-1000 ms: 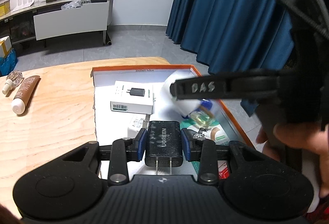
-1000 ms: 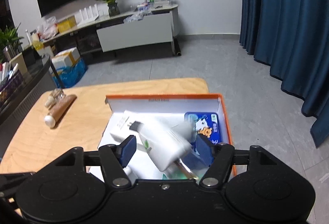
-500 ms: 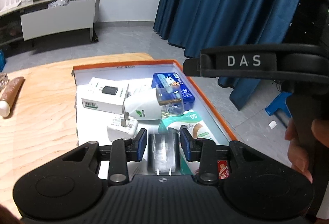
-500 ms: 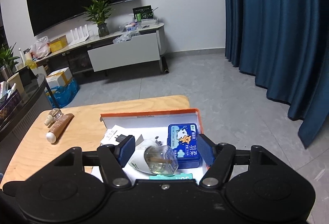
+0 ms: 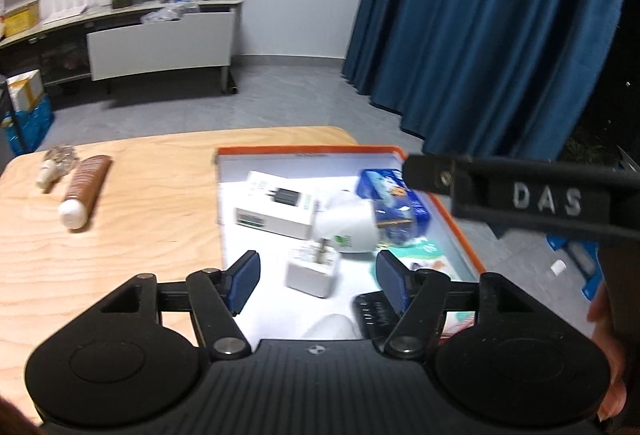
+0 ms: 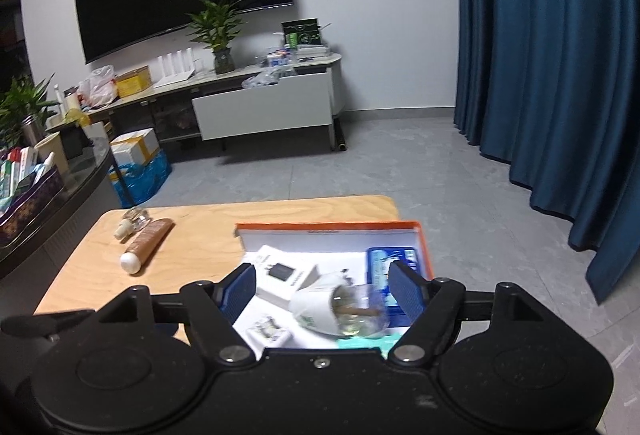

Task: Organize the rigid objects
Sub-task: 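Withdraw both grippers from the tray toward the remaining table items, then grasp the clear glass bottle with the left gripper while the right grasps the brown tube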

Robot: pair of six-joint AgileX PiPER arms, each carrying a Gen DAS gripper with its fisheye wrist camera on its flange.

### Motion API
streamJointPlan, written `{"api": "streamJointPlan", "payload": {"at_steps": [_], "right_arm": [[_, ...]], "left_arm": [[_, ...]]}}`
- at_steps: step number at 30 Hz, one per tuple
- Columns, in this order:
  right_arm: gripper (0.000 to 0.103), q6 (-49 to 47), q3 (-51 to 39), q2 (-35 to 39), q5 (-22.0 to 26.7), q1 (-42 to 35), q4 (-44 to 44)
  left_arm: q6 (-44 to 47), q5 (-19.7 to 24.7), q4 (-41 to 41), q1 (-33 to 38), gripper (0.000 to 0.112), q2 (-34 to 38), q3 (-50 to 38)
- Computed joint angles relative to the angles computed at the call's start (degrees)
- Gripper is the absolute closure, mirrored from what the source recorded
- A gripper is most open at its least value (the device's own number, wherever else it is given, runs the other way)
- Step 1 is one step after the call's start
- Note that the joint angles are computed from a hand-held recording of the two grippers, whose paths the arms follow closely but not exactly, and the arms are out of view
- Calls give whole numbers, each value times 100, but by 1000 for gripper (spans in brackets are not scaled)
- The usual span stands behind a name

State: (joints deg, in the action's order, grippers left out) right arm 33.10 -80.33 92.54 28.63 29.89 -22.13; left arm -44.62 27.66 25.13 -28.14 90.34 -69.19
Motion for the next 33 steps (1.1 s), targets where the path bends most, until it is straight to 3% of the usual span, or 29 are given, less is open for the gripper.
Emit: {"api": "streamJointPlan", "payload": {"at_steps": [9, 20, 25, 30, 33], "right_arm": [[16, 343, -441, 442, 150, 558, -152], [16, -215, -1058, 1098, 363, 953, 427], [16, -469, -1523, 1472, 517, 1047, 686], [16, -744, -2190, 1987, 716, 1169, 966], [16, -941, -2821, 2432, 966, 1247, 1146]], "left_arm": [[-78, -95, 125, 616, 45, -555, 651], [489, -396, -439, 2004, 41, -778, 1266], [1005, -689, -536, 2839, 35, -334, 881], [2111, -970, -1018, 3532, 33, 697, -138], [2786, -899, -1411, 3743, 33, 1479, -1013]]}}
